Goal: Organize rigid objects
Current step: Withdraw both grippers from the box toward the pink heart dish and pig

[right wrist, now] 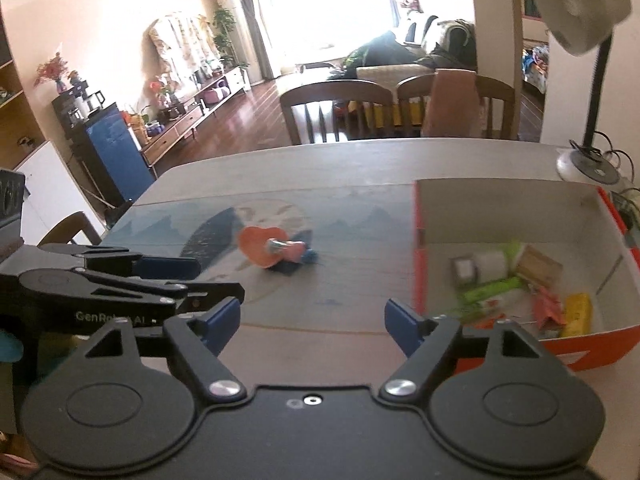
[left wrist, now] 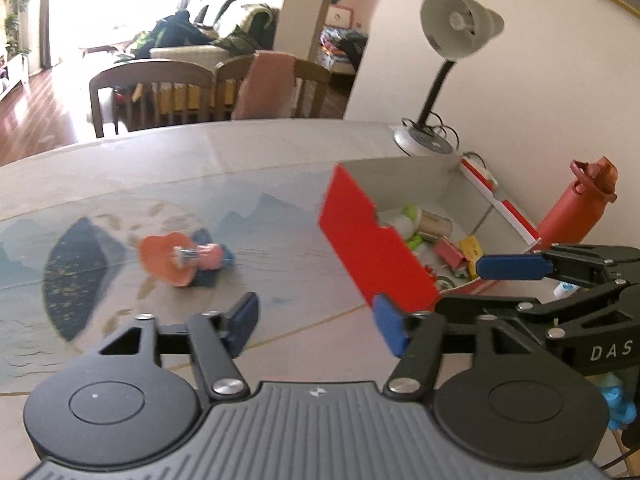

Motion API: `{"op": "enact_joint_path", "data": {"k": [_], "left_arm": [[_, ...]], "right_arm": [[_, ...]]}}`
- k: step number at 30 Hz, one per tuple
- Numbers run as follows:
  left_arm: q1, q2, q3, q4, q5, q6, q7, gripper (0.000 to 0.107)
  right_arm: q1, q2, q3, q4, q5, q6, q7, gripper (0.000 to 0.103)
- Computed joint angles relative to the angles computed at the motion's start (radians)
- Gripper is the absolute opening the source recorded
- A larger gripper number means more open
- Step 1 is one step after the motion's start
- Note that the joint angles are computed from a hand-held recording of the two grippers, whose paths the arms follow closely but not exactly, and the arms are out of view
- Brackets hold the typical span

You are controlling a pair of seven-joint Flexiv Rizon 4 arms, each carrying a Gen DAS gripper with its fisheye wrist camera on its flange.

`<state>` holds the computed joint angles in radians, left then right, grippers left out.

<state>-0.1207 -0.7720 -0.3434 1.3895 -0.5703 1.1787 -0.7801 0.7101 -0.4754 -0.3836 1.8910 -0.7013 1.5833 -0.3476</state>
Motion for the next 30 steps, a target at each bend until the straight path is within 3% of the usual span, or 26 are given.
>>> {"op": "enact_joint_path", "data": {"k": [4,7,16,27,30], "left_arm": [[0.048,0.021,-0.019,0.036,-0.026,0.004,0.040,0.066],[0.073,0.031,-0.025,0.054,-0.046,0.006,0.068,0.075],[0.107,0.027,-0.011,0.050,-0.081,-0.004,0.107,0.082],[0.059,-0.077,0.076,-0.103,-0.002,-0.034,-0.033,0.085],[0.034,-0.126,0.111,-0.174,0.040,-0.031,-0.100,0.093]], "right_arm": [[0.026,-0.024,0.000,-0.041,-0.015,-0.023,0.010,0.085],[0.036,-0.042,0.004,-0.073,-0.033,-0.039,0.025,0.086],[-0.014,-0.113,0.086,-0.185,-0.059,-0.081,0.003,0.094],[-0.176,-0.239,0.301,-0.376,0.062,-0.199,-0.296,0.094],[-0.212,-0.276,0.349,-0.433,0.108,-0.233,-0.408,0.094]]}}
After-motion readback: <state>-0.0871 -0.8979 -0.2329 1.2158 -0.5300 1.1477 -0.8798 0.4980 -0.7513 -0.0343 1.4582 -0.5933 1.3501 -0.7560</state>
